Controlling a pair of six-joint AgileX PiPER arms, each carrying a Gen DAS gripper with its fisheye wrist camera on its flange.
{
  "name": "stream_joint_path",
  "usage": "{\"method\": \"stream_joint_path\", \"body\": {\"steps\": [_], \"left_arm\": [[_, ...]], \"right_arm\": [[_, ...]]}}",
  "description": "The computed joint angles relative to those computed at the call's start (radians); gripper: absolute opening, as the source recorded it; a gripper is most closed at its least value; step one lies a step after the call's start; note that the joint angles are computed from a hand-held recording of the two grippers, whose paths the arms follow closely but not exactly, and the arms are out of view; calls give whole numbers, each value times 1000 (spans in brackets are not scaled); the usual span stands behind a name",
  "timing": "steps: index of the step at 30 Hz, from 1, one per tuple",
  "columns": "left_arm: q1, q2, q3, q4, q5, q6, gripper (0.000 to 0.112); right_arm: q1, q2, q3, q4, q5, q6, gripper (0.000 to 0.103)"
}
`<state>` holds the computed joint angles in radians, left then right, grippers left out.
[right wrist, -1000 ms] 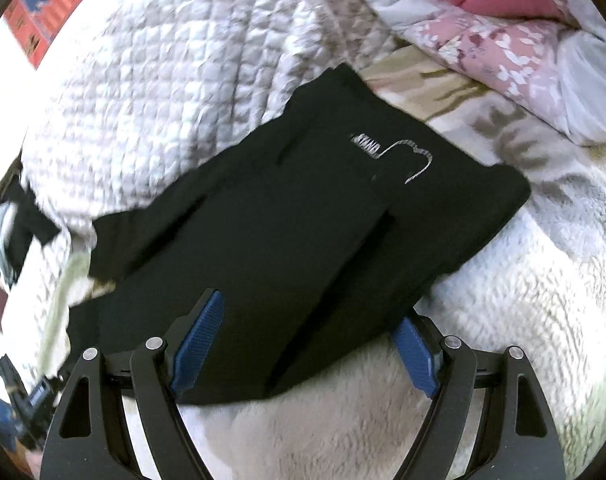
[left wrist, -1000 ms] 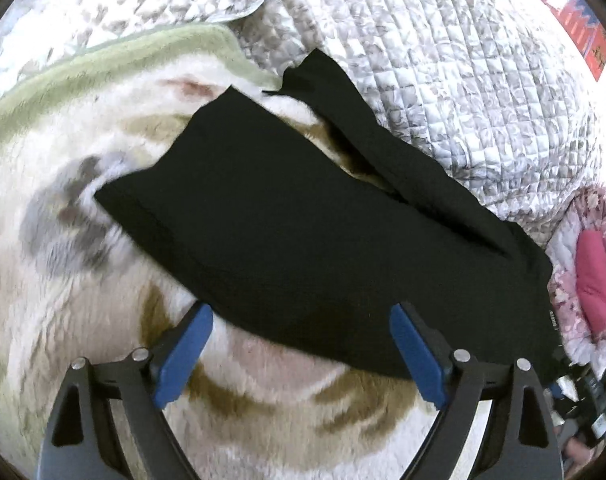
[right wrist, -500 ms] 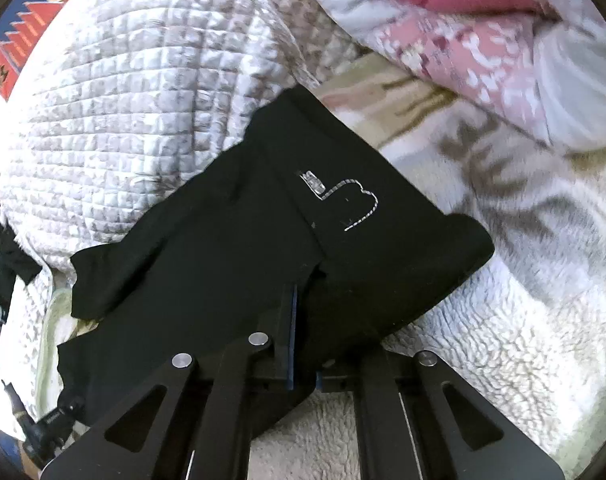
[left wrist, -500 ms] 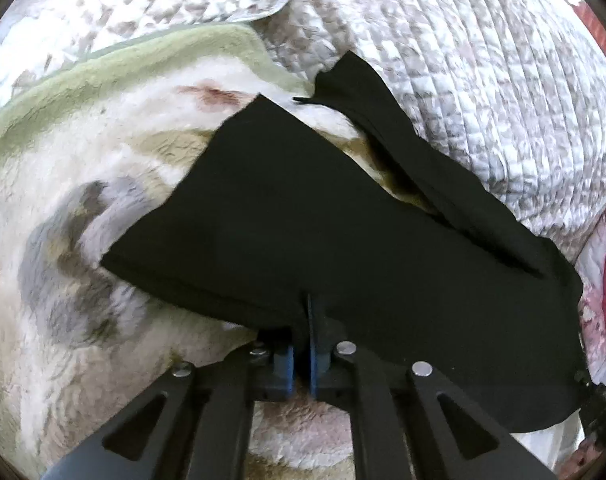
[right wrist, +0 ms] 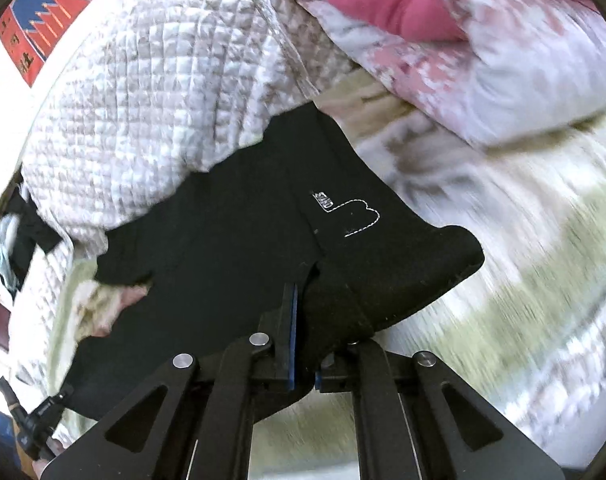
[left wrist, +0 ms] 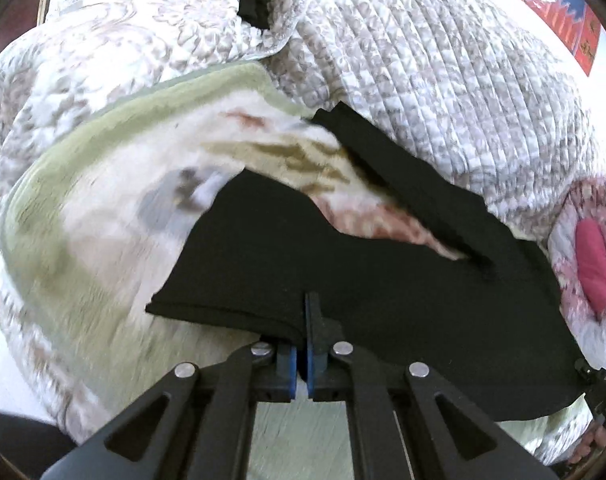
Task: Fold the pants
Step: 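Lift the held pants edge with both tools and fold it over the pants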
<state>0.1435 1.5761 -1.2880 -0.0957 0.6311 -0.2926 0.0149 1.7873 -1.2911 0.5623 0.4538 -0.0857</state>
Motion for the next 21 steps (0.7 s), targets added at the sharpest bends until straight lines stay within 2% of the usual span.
{"method": "stream_joint_path", "body": {"steps": [2,5,6,8,9,12,14,16,18,19,20,21], "left_arm": [[-10,7,22,7,8,3,4],[5,18,36,-39,18,24,5],[19,11,46,-83,4,58,10],[42,11,51,-128,-15,73,12],[56,16,53,-153,-19,86,13],[91,30,58,-155,-35,42,15],[125,35,61,-209,-50,69,15],[131,44,54,-164,-73,25,15],[139,71,37,-162,-80,23,15],[136,86,22,-142,-69,3,12],[124,87,19,-93,-73,-33,5],[110,80,24,-41,-83,-65,4]], "right_arm": [[-15,31,15,12,14,3,5],[-40,44,30,139,21,-94,6],[-43,36,32,172,18,-135,6],[-46,24,37,188,15,-153,21],[-51,15,50,212,6,-171,24],[-65,-2,85,322,-5,-260,24],[-68,-13,101,372,-13,-293,24],[-71,-20,111,418,-19,-326,24],[-68,-16,104,401,-22,-298,24],[-71,-16,106,407,-20,-300,24],[-73,-18,110,422,-22,-309,24],[-76,-25,121,461,-30,-349,23]]}}
